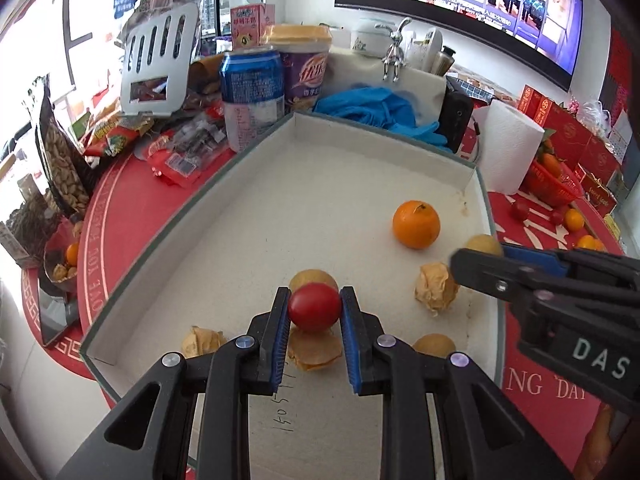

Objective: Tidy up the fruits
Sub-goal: 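Carry the tomato and tan fruit over the white tray and open both tools, then move both open tools back toward the loose fruits on the table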

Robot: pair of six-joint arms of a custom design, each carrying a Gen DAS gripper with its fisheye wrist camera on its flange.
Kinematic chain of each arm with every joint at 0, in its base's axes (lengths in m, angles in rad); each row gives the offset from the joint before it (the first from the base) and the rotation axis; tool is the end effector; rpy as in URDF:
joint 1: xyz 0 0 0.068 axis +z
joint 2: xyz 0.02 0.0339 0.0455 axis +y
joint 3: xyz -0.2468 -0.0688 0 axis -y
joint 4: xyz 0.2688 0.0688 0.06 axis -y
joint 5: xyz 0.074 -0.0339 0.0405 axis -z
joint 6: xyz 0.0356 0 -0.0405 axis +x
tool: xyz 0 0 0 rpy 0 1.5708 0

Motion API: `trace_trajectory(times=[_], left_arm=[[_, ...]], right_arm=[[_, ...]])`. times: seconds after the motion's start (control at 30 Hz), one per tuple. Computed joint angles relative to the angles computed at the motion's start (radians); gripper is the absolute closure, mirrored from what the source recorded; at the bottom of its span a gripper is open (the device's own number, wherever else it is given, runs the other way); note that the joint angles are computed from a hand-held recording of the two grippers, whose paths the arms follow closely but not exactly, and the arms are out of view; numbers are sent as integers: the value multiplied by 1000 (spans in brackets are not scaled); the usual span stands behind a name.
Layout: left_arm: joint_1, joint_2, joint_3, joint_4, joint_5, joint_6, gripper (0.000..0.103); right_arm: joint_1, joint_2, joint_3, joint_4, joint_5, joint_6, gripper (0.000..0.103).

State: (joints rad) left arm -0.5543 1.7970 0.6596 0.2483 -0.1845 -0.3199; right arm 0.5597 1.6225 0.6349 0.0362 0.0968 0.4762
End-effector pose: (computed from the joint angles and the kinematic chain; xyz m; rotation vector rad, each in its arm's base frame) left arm 0.2682 -0.1583 0.0506 0.2062 2.4373 -0.1622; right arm 0.2513 0.1534 0.0795 -0.0667 2.5408 0.2957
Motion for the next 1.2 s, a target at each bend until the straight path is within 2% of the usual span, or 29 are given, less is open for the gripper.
trace_trajectory(times=[0.2,0.33,0.4,0.47,0.5,0.53,0.57,0.6,0.63,0.67,0.83,1.0,1.1,1.2], left_arm=[[-9,24,-4,15,-18,-8,76],[-44,22,-27,40,-61,-1,76],[-49,18,-29,45,-54,-1,76],[-40,3,-32,40,-31,-10,68],[-38,-7,-36,40,-32,-14,54],[-40,-22,-46,47,-43,-16,37],[-45,-42,-60,56,-65,-18,28],[-52,-64,-76,69,-93,-21,20],[-60,-93,-95,81,-120,-22,20],[-62,-115,-104,78,-130,-17,20],[-102,-194,-98,7,-155,-4,18],[-179,-230,-69,-58,-127,-2,18],[-251,-200,-28,-78,-102,10,18],[-324,-143,10,-66,-102,21,18]], right_arm=[[7,115,78,4,-3,-5,73],[13,113,66,10,-20,-6,73],[30,101,60,3,11,-21,73],[31,94,61,9,13,-30,73],[23,81,54,20,-4,-34,73],[14,64,44,30,-23,-33,72],[6,46,36,34,-35,-32,59],[2,18,23,40,-33,-27,42],[1,-10,5,50,-22,-24,6],[2,-58,-28,70,0,-19,0],[-29,-252,-130,37,34,-2,0],[-156,-487,-297,-43,-8,19,0],[-298,-664,-413,-142,-49,6,0],[-494,-926,-529,-324,-99,-68,0]])
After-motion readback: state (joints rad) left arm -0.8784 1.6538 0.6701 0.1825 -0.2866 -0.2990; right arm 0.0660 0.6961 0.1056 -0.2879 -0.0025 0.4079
